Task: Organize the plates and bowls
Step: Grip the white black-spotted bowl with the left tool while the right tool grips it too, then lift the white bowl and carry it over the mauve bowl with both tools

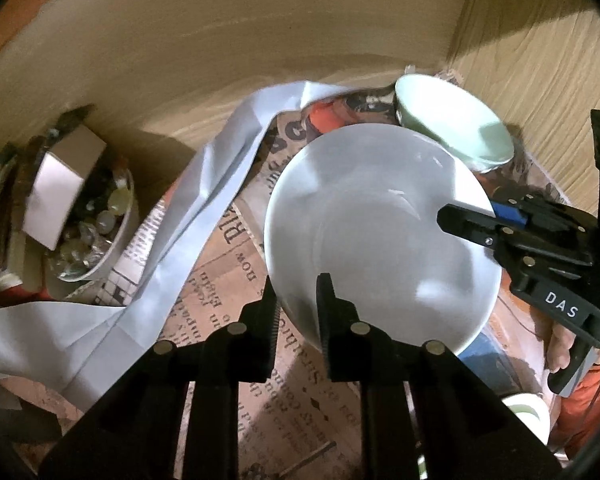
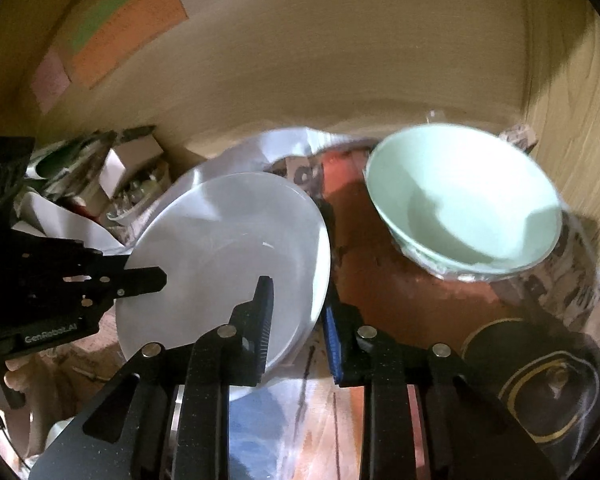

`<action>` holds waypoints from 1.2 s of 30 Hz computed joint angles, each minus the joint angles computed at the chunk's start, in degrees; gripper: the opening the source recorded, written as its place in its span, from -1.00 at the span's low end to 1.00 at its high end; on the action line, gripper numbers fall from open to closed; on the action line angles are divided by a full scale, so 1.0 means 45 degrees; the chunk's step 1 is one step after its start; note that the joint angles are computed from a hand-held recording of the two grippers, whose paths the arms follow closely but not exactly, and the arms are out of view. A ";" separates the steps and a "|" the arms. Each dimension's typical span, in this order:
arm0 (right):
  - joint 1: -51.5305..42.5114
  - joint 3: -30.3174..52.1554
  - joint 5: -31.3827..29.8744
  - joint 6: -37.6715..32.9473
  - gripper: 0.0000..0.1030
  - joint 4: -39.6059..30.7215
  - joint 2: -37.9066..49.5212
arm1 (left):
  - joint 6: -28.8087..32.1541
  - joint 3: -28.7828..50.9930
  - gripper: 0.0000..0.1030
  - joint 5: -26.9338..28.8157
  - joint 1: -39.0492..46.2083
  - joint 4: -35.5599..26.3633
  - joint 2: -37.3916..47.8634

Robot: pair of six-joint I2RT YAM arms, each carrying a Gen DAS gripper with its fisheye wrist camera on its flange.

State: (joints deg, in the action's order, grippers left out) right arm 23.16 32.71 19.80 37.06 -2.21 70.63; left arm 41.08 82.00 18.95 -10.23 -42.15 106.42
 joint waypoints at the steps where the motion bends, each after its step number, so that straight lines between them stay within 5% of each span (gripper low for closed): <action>1: 0.0094 -0.0010 0.0108 -0.0026 -0.58 -0.0075 -0.0193 | 0.0008 0.0007 -0.67 0.0162 0.0118 -0.0085 -0.0142; 17: 0.3970 0.1463 0.3855 0.0977 -0.58 -0.2395 -0.1105 | 0.1192 -0.0808 -0.67 0.3019 0.2791 -0.1331 -0.2536; 36: 0.8221 0.3773 0.6707 0.2855 -0.58 -0.3838 0.1257 | 0.4766 -0.1431 -0.67 0.5849 0.7667 -0.3613 -0.3782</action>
